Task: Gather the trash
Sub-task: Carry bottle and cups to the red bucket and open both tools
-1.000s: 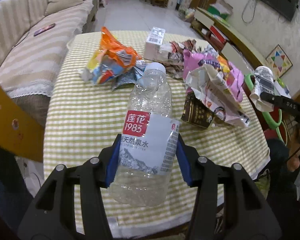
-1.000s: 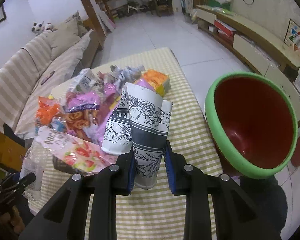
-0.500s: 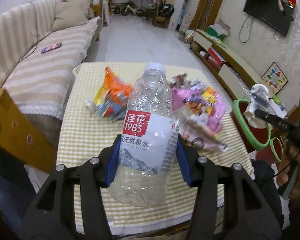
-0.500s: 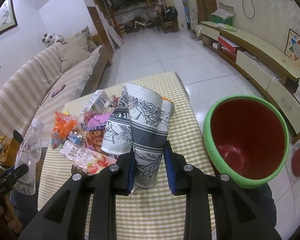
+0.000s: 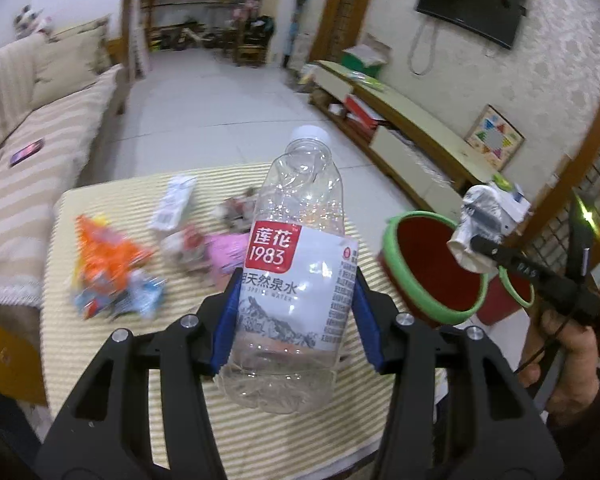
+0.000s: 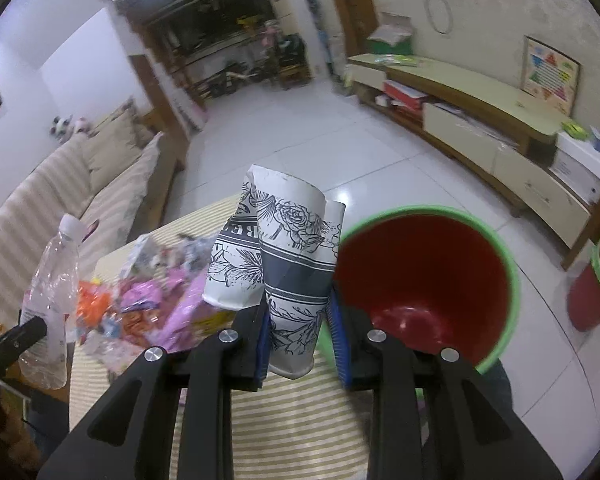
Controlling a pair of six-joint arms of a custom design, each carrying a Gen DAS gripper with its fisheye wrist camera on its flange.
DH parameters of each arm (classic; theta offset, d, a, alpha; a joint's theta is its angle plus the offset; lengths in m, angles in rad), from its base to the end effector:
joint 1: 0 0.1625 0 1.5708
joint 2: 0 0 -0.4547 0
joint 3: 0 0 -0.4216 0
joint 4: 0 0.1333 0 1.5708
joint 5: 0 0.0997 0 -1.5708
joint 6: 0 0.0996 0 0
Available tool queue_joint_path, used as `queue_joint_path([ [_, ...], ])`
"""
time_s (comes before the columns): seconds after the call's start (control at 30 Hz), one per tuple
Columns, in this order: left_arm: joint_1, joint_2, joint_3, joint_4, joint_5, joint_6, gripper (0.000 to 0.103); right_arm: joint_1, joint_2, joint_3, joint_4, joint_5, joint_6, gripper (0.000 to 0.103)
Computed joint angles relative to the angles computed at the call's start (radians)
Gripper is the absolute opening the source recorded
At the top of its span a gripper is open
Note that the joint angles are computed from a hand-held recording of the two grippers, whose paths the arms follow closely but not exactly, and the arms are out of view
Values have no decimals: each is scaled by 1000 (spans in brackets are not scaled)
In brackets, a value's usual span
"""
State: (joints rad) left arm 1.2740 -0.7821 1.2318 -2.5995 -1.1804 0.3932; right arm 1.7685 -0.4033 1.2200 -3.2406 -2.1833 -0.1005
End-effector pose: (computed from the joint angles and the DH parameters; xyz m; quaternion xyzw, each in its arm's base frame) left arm -0.0808 -0.8496 0.2772 0.2659 0.9035 -0.2708 0.1992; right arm 0.2383 -0.8026 0.0552 0.0056 -0.8769 0.4074 0.2550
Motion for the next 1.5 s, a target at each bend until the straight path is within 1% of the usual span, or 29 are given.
queue_joint_path([
  [0.23, -45, 128, -133, 109, -81, 26, 49, -48, -52, 59, -62, -41, 6, 25],
  [0.37, -65, 211, -220, 202, -117, 33, 49, -80, -73, 82, -61, -52, 7, 25],
  [0.47, -76, 264, -282, 264, -126, 28, 49, -106, -83, 92, -31, -49, 33, 25],
  [0.63, -87, 340, -371, 349, -124, 24, 49, -131, -92, 107, -14, -37, 56, 26],
  [0.7, -88, 373, -414, 376, -123, 22, 50, -135, -90, 101, -2, -33, 58, 28],
  [0.73, -89, 388, -435, 391, -122, 17, 50, -135, -87, 96, -2, -38, 51, 30],
  [0.77, -90, 395, -445, 400, -125, 11, 50, -136, -84, 92, -6, -38, 36, 40],
  [0.8, -89, 403, -455, 404, -129, 1, 57, -137, -81, 88, -11, -35, 27, 49],
  [0.83, -87, 407, -461, 405, -133, -11, 76, -135, -76, 85, -22, -36, 17, 65],
  [0.87, -85, 405, -457, 390, -141, -22, 84, -135, -74, 83, -26, -37, 11, 72],
  [0.9, -83, 402, -452, 379, -146, -29, 91, -134, -70, 79, -26, -44, 1, 72],
  [1.0, -76, 396, -451, 381, -148, -45, 93, -129, -58, 69, -16, -62, -17, 75],
  [1.1, -72, 388, -442, 362, -143, -59, 96, -126, -58, 72, -7, -57, -2, 79],
  [1.13, -71, 383, -437, 353, -139, -61, 97, -127, -59, 71, -6, -57, 1, 82],
  [1.2, -70, 363, -408, 327, -126, -62, 97, -118, -57, 71, -15, -67, 2, 86],
  [1.27, -70, 356, -403, 324, -123, -60, 97, -108, -52, 60, -19, -77, -5, 89],
  [1.43, -66, 297, -323, 265, -100, -55, 97, -82, -41, 44, -20, -96, -27, 90],
  [1.5, -63, 261, -273, 217, -85, -55, 97, -69, -33, 37, -13, -100, -31, 92],
])
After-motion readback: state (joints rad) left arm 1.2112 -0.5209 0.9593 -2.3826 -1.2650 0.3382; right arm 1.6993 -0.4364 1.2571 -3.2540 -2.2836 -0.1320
